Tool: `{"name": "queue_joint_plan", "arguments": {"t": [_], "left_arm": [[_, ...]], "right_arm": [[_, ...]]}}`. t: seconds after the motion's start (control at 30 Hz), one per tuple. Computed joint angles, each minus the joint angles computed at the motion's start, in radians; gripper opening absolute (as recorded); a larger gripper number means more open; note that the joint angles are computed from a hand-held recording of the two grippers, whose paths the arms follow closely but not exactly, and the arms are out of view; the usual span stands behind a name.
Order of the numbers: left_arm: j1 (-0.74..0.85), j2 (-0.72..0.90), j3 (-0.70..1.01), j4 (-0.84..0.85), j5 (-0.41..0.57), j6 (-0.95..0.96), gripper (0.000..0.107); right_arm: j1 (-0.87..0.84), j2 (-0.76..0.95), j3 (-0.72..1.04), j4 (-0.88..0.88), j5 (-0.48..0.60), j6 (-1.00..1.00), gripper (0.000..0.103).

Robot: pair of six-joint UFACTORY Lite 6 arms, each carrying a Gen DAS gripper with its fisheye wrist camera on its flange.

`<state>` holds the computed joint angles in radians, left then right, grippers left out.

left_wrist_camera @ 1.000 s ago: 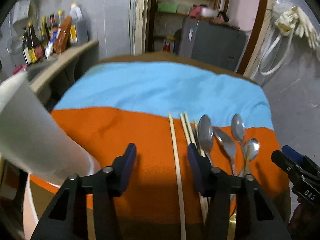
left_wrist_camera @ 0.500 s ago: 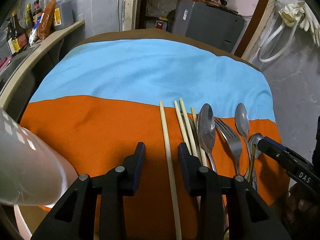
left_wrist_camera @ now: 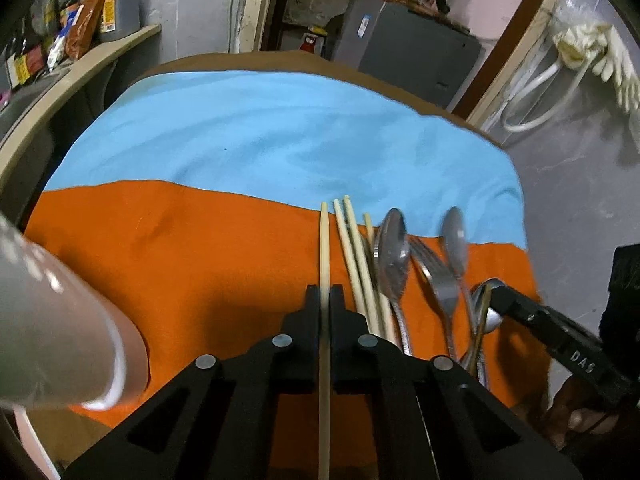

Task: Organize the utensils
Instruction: 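Grasp one wooden chopstick with the left tool while the right tool grasps a steel spoon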

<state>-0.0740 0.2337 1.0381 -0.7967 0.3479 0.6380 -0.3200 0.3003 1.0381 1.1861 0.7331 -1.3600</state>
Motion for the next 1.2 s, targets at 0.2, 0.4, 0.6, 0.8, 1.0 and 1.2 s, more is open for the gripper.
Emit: {"name": "queue_joint_plan", "arguments": {"t": [0.2,0.4,0.6,0.8,1.0,1.2], "left_arm": [[0.015,-0.234,-0.173,-0.273,-0.026,0.236,0.002],[0.035,-0.440,-0.276,-0.403,-0.024,0.366,0.002],[0.112,-0.543,-0.302,-0.444,0.072,0.438,0.002],[0.133,-0.522,-0.328,-0.438,0.129,0.468,0.002],[0.083,-0.483,-0.380,-0.499,0.091,0.533,0.002],[0.051,-0.449,-0.381,-0.529,0.053,0.547,0.002]], "right_arm": [[0.020,-0.215,-0.131,0.025,-0.091,-0.014,0.002],[0.074,-0.451,-0.257,0.024,-0.237,0.012,0.001],[0.148,-0.587,-0.314,-0.072,-0.337,0.156,0.000],[0.033,-0.500,-0.334,-0.031,-0.235,0.208,0.011],[-0.034,-0.270,-0.306,0.131,-0.185,0.018,0.039],[-0.039,-0.074,-0.176,0.222,-0.068,-0.113,0.035]]}}
